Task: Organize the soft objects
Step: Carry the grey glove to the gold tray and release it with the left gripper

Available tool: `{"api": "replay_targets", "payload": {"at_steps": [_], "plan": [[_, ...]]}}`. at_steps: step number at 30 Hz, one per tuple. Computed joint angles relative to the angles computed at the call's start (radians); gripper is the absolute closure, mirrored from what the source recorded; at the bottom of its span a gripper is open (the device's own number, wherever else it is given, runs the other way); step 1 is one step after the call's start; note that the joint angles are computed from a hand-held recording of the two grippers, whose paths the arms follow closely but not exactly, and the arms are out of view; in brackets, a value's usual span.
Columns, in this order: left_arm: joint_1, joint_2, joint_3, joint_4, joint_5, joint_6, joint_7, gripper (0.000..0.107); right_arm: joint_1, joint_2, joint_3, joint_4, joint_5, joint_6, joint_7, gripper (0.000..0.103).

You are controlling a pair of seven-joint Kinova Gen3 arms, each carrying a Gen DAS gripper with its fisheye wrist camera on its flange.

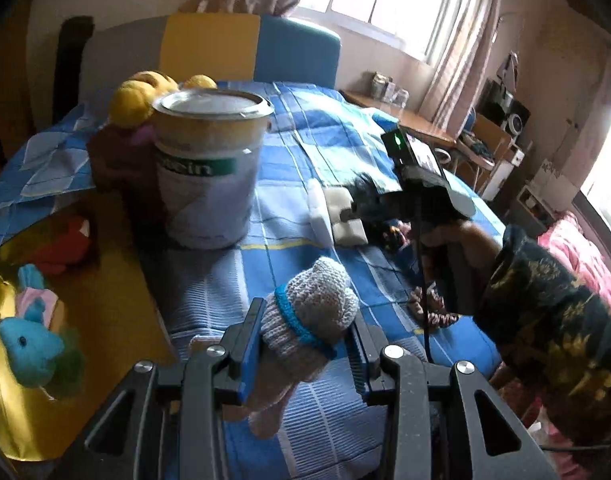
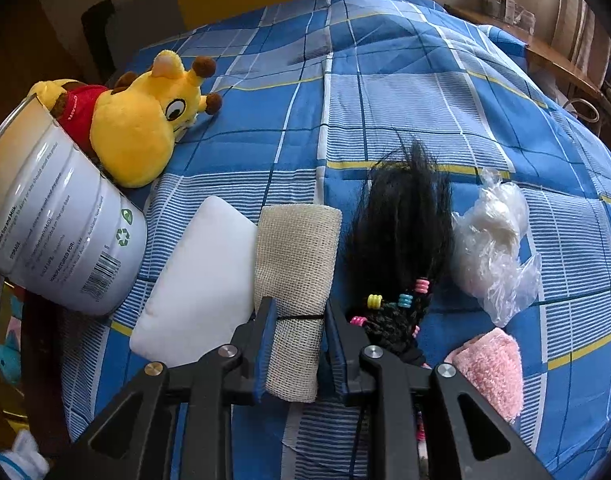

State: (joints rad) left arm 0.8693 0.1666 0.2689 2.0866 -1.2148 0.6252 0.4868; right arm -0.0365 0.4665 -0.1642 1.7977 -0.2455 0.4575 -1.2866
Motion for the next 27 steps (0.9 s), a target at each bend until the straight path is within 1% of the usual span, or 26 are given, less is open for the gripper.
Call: {"api": "replay_targets", "payload": {"at_steps": [3, 7, 10, 13, 16, 18, 19, 21, 24, 25, 27], "plan": [[-0.006, -0.035, 0.001, 0.020, 0.018, 0.035, 0.029, 0.069, -0.027, -0.007, 0.017, 0.015, 0.025, -0.021, -0.012, 0.078], [-0.045, -0.082, 0.012, 0.061, 0.044, 0.069, 0.075, 0.069, -0.039, -0.012, 0.023, 0.026, 0.046, -0.037, -0.022, 0.078], [-0.086, -0.112, 0.024, 0.094, 0.070, 0.069, 0.108, 0.069, -0.076, -0.019, 0.046, 0.044, 0.086, -0.066, -0.045, 0.079], [-0.120, -0.128, 0.040, 0.119, 0.098, 0.079, 0.128, 0.069, -0.091, -0.025, 0.055, 0.056, 0.115, -0.084, -0.060, 0.079], [-0.153, -0.133, 0.045, 0.125, 0.139, 0.085, 0.110, 0.069, -0.114, -0.030, 0.070, 0.064, 0.145, -0.097, -0.084, 0.079], [-0.189, -0.129, 0.032, 0.120, 0.190, 0.071, 0.062, 0.069, -0.135, -0.035, 0.085, 0.073, 0.173, -0.110, -0.103, 0.079], [-0.196, -0.126, 0.029, 0.120, 0.201, 0.071, 0.053, 0.069, -0.155, -0.038, 0.100, 0.080, 0.193, -0.120, -0.118, 0.079], [-0.220, -0.112, 0.014, 0.112, 0.212, 0.068, 0.039, 0.069, -0.162, -0.039, 0.103, 0.083, 0.211, -0.127, -0.132, 0.079], [-0.259, -0.105, -0.018, 0.112, 0.203, 0.019, 0.030, 0.069, -0.161, -0.038, 0.100, 0.085, 0.226, -0.130, -0.144, 0.079], [-0.267, -0.101, -0.023, 0.109, 0.209, 0.015, 0.025, 0.069, -0.164, -0.038, 0.102, 0.084, 0.232, -0.131, -0.149, 0.079], [-0.299, -0.093, -0.047, 0.110, 0.215, -0.034, -0.003, 0.068, -0.167, -0.039, 0.103, 0.085, 0.242, -0.133, -0.157, 0.079]]}}
